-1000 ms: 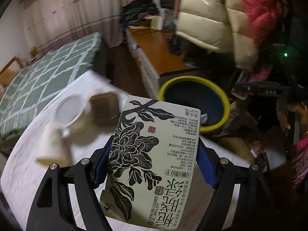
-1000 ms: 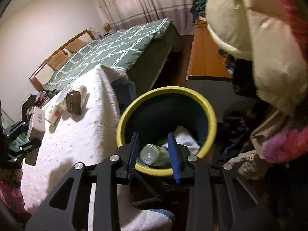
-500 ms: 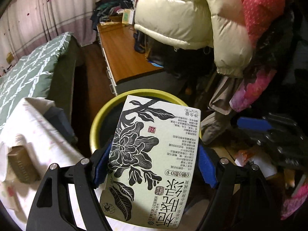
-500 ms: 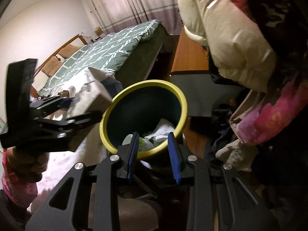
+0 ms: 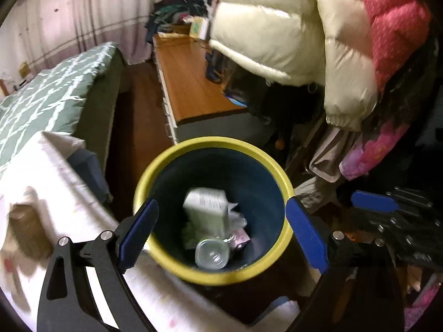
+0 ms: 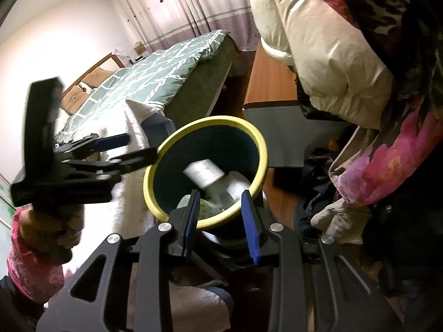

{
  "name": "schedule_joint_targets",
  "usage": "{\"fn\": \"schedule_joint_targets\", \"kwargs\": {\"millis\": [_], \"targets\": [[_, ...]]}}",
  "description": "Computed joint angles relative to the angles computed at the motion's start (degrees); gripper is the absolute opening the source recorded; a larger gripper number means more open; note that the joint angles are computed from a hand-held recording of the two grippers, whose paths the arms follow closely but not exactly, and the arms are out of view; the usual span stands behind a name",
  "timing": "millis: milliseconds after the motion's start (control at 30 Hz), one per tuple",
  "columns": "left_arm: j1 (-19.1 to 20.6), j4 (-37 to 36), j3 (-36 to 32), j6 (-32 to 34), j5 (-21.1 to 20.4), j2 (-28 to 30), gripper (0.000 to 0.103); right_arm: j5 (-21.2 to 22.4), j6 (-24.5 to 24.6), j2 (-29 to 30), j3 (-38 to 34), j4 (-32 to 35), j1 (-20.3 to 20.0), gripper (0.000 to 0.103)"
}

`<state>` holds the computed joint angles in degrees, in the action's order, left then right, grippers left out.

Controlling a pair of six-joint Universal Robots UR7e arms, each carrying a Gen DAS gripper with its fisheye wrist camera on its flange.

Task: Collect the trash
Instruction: 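Grasp the brown plastic container with the right gripper and lift it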

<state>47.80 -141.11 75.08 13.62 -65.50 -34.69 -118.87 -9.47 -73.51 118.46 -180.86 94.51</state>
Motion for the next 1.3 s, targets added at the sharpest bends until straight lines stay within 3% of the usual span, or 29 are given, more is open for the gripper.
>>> {"fn": "schedule_joint_targets", "kwargs": {"millis": [200, 467, 567, 600, 767, 867, 967, 1100, 1300], "targets": [[1.59, -6.53, 12.06, -2.2, 1.49, -11.94, 0.095, 1.18, 0.79, 2.51, -1.54, 0.36, 0.88, 0.03], [5.91, -12.85, 24.34, -3.48, 10.14, -26.93, 0.098, 2.03, 1.21, 10.16, -8.26, 2.72, 5.23, 0.03], [7.96, -16.91, 26.55, -1.04, 14.6, -29.9, 0.098, 2.02, 1.29, 13.95, -11.83, 2.82, 7.4, 0.045], [8.6, -17.58, 26.74, -0.62, 15.58, -30.45, 0.098, 2.02, 1.42, 15.19, -13.07, 2.98, 8.03, 0.051], [12.19, -26.25, 27.93, 3.33, 18.17, -31.97, 0.098, 0.92, 1.84, 23.47, -22.1, 6.27, 11.35, 0.052], [13.92, -30.17, 28.52, 3.36, 15.98, -32.1, 0.098, 0.36, 2.04, 27.66, -27.05, 8.74, 12.41, 0.053], [15.16, -27.5, 28.23, 0.89, 14.71, -32.58, 0.098, 0.24, 2.61, 31.14, -31.93, 11.49, 12.68, 0.054], [15.62, -26.51, 28.24, -0.67, 13.55, -32.71, 0.098, 0.25, 5.23, 35.38, -38.87, 15.4, 12.48, 0.066], [15.36, -26.75, 28.8, -1.34, 13.24, -33.0, 0.098, -5.24, 9.94, 41.97, -47.98, 18.84, 13.64, 0.075]]}}
